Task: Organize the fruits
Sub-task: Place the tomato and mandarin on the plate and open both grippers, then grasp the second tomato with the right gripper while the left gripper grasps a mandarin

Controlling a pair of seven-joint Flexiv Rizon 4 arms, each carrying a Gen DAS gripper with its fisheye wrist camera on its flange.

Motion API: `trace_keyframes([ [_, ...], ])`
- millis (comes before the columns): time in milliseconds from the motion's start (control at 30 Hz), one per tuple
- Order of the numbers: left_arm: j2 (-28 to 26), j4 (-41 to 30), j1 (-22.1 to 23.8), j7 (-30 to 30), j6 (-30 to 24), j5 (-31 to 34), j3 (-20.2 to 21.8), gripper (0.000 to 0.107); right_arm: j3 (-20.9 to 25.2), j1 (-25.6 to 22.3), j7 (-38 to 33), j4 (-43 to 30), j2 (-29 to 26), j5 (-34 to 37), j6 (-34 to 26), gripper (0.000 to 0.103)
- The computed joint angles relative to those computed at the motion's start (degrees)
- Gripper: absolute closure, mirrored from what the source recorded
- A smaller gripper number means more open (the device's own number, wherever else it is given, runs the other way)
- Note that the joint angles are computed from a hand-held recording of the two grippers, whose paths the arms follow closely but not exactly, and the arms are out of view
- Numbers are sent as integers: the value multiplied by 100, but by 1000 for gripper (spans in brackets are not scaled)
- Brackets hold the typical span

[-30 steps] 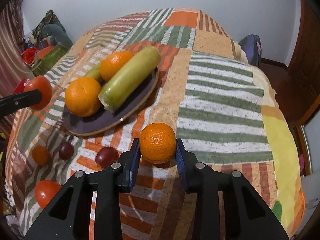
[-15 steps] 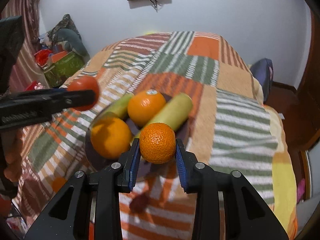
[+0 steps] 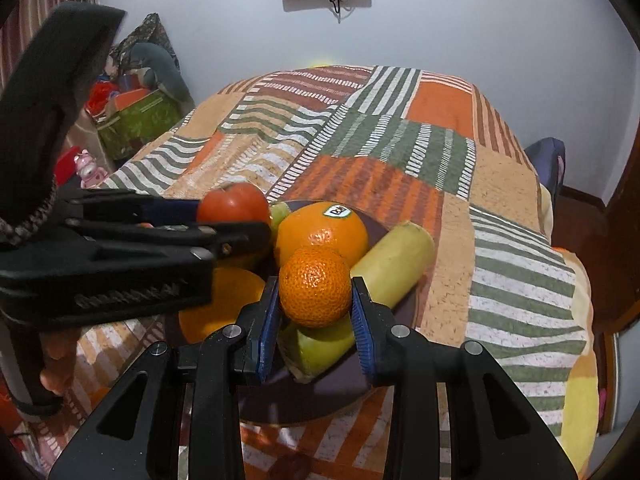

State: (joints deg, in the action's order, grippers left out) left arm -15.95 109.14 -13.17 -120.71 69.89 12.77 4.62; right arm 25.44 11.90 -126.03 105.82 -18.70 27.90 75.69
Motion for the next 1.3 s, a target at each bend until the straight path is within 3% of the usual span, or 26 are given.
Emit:
trace_keyframes([
  [167, -14, -113, -166, -235, -37, 363, 153, 48, 1, 57, -133, 49, 25, -99, -50, 70],
  [233, 12, -171, -227, -418, -94, 578, 223, 42, -18, 105, -135, 80, 38, -142, -16, 61],
  [333, 104, -138, -191, -515, -112, 689, 196, 41, -199, 278, 214, 198, 41, -403, 196, 51],
  [467, 329, -19, -164, -678, -133, 890, 179, 41, -104, 90, 320, 107, 59, -309, -75, 50],
  [667, 910, 247, -130, -1189, -247, 1520, 99, 41, -173, 69, 403, 326, 369, -209, -19, 50],
  [933, 1911, 732, 128, -1818, -672, 2179, -405, 41, -233, 81, 11, 570, 1042, 490, -68, 45],
  [1000, 2177, 907, 197, -1850, -785, 2193, -550, 41, -305, 167, -106, 691, 1258, 688, -33, 40],
  [1200, 2870, 1399, 406, -1835, -1113, 2054, -966, 40, -594, 529, -213, 1141, 1802, 889, -103, 38],
  [1300, 3148, 1612, 521, -1815, -1245, 1926, -1156, 33, -740, 734, -97, 1395, 1979, 864, -94, 35],
])
